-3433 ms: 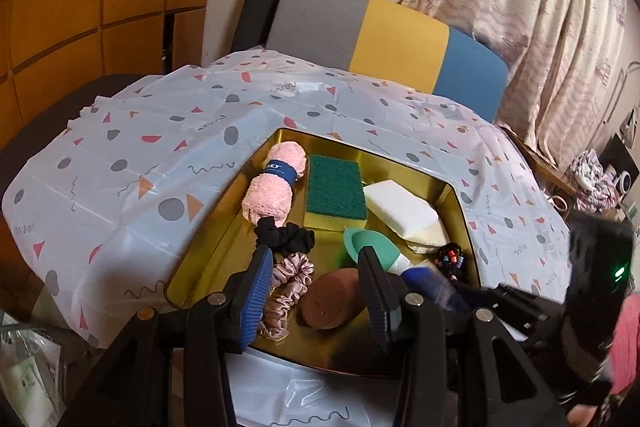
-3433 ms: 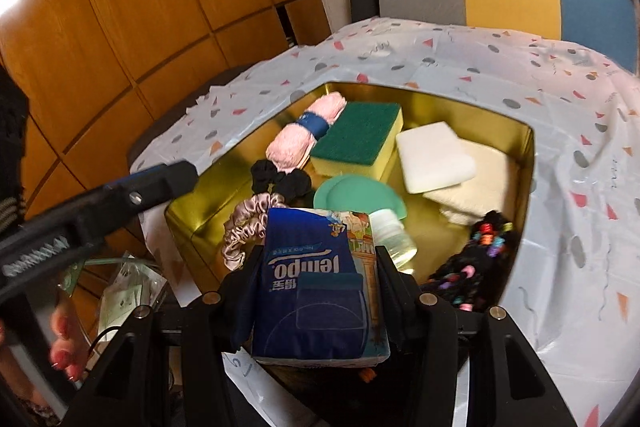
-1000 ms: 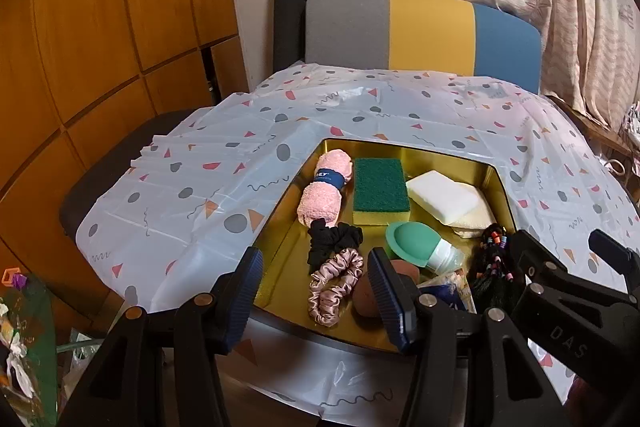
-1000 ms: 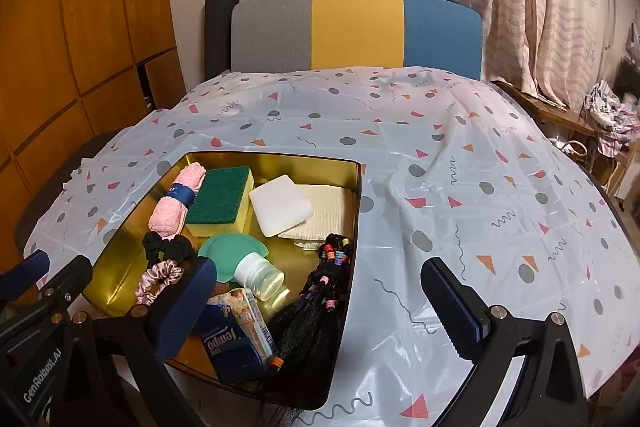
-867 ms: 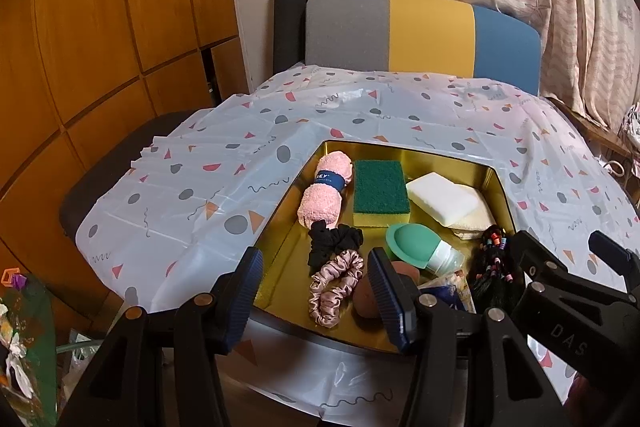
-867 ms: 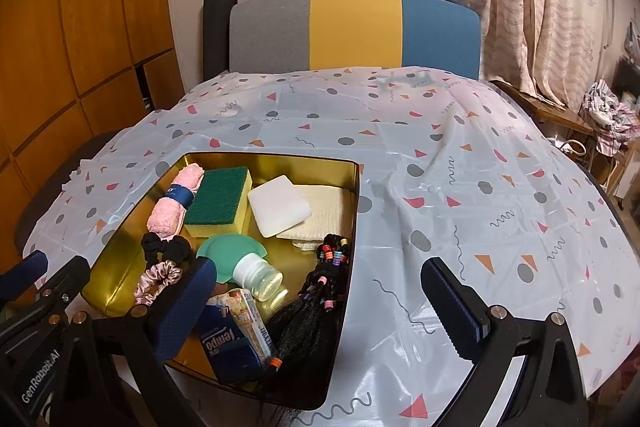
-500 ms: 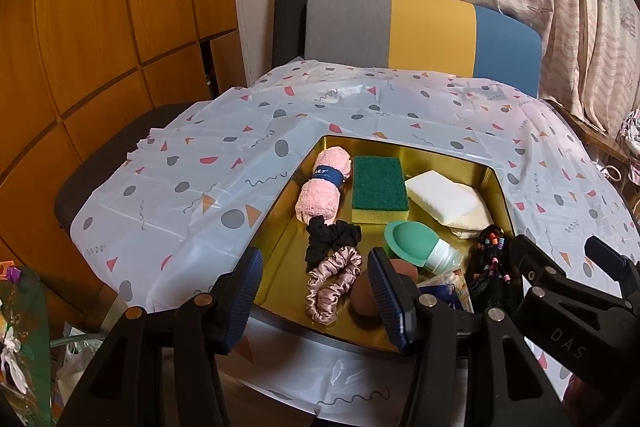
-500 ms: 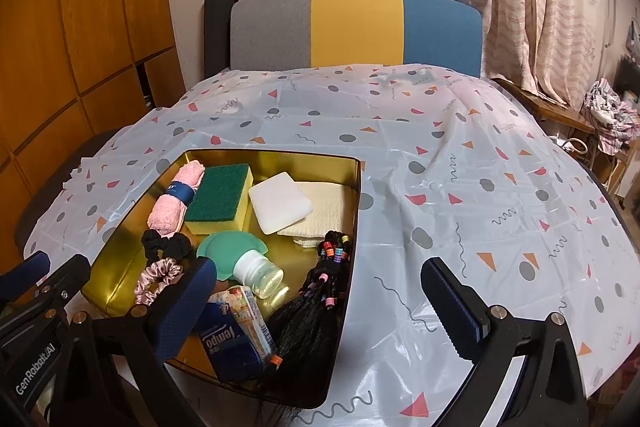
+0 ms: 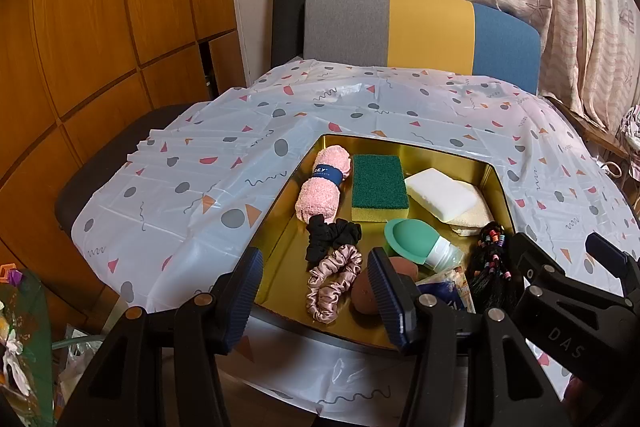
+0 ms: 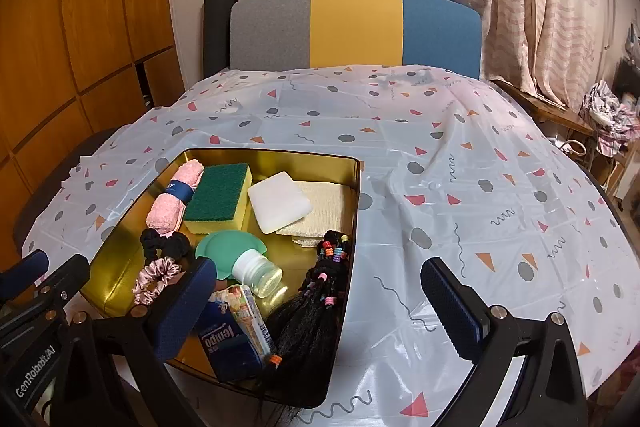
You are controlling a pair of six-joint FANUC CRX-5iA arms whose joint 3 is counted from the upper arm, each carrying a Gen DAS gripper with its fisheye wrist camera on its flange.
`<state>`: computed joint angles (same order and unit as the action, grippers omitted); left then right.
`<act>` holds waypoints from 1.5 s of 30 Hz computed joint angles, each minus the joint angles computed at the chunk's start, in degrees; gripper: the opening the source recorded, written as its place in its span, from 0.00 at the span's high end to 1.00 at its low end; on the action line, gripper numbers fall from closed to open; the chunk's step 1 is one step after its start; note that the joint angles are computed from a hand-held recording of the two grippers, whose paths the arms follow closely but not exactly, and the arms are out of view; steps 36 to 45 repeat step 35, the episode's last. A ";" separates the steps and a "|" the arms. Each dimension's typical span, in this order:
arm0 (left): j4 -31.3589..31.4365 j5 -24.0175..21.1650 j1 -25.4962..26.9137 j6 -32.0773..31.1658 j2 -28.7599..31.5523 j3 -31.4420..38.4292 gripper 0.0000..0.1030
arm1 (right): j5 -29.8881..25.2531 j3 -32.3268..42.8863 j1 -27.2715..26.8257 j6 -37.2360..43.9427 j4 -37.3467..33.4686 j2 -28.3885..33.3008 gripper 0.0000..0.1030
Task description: Organize soft objects
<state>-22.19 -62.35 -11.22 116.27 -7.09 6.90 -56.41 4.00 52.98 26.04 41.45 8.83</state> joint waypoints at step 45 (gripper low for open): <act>-2.61 -1.15 -1.57 0.53 0.27 0.62 0.47 | 0.26 0.19 -0.26 -0.03 -0.97 0.06 0.00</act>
